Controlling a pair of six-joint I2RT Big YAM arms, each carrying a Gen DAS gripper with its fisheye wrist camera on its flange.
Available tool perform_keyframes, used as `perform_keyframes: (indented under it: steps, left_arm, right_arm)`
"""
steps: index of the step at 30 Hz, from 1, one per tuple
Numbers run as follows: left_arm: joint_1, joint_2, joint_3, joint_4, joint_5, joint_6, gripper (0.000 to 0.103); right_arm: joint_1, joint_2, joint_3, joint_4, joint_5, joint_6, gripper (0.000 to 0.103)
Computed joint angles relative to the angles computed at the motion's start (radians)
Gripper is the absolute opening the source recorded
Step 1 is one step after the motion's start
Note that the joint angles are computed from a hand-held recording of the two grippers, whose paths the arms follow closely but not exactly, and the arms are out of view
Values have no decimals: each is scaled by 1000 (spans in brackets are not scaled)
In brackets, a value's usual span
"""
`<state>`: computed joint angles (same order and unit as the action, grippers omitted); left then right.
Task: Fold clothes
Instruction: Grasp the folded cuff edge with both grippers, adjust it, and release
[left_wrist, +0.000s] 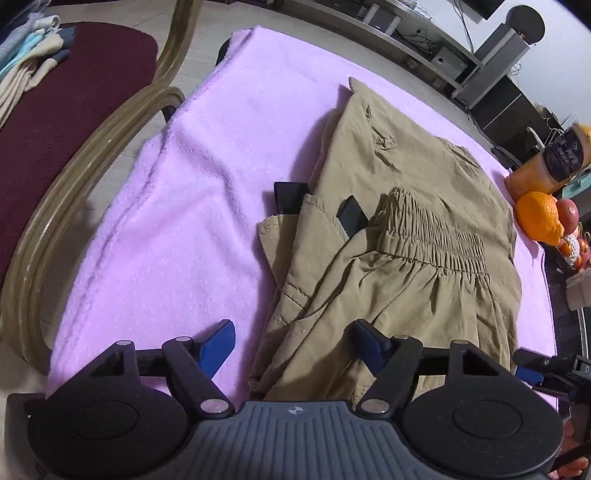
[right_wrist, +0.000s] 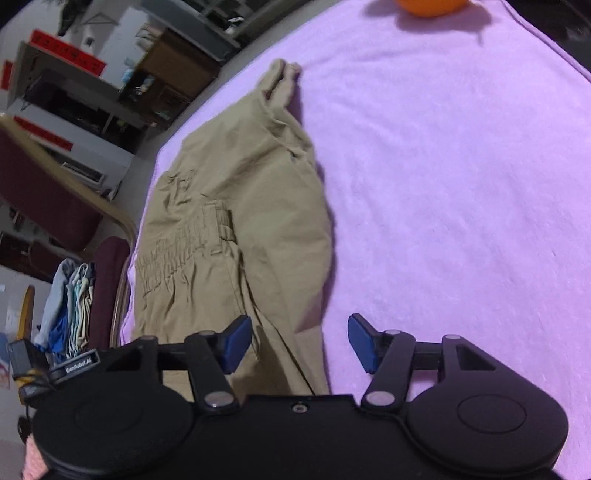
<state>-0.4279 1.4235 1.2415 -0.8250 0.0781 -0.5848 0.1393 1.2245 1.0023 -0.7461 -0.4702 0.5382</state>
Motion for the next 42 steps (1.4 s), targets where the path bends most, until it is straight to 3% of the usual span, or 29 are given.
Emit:
perform_keyframes:
  steps: [1,3,4,5,8,10,12,14,15,17,19,20,21,25,29,31,33,35,39,42]
  left_arm:
    - [-3,2,2,8,4,4,61]
    - [-26,14,19,-4,-16,38,49]
    - [-41,22,34,-23,-39,55,39]
    - [-56,31,51,-45,-63,70,31]
    - [-64,9,66,-53,-44,18,18]
    - [-60,-34,36,-12,30,-37,18]
    - [-71,-43,18,-11,72,-87,19]
    - [-98,-13,26,-61,70,-121,27]
    - [-114,7,31,-85,27,-116,31]
    - [-126,-1,36,-85,-17,-98,33]
    - [-140,-28,31,-64,-68,-80,31]
    - [-145,-53,21,-40,-99,-70,29]
    - [-150,-77,13,-13,-125,-61,28]
    - [-157,-116,20,120,-124,52,28]
    - [-182,-3,118,111,-134,223,28]
    - [-182,61,158,98,-138,284,28]
    - [-169,131,182,82,-140,308,25]
    - [-157,204,215,61,-146,331,30]
    - [-127,227,249,22,-81,280,31]
    - [-114,225,250,17,-50,246,35]
  right_arm:
    - [11,1,2,5,13,-12,56]
    - [43,6,12,-19,63,-58,33]
    - [61,10,18,-37,92,-83,8]
    - [77,10,20,-46,116,-96,4]
    - [72,-29,23,-48,115,-75,3]
    - [35,-72,29,-60,76,-55,3]
    - [0,-105,32,-97,77,-59,2]
    - [-26,-108,29,-151,94,-61,2]
    - [-30,-93,32,-183,119,-61,3]
    - [-15,-62,47,-233,184,-80,13]
    - [-12,-82,48,-217,189,-100,16]
    - [-15,-102,47,-192,178,-106,27]
    - [-18,-123,51,-161,169,-106,31]
    - [-4,-166,111,-23,192,-180,31]
    - [32,-105,189,96,252,-299,37]
    - [32,-39,204,131,223,-292,43]
    - [24,30,207,141,173,-234,43]
    - [11,100,210,143,102,-160,39]
    - [-12,232,222,226,-160,-10,33]
    - [-11,355,256,310,-302,105,33]
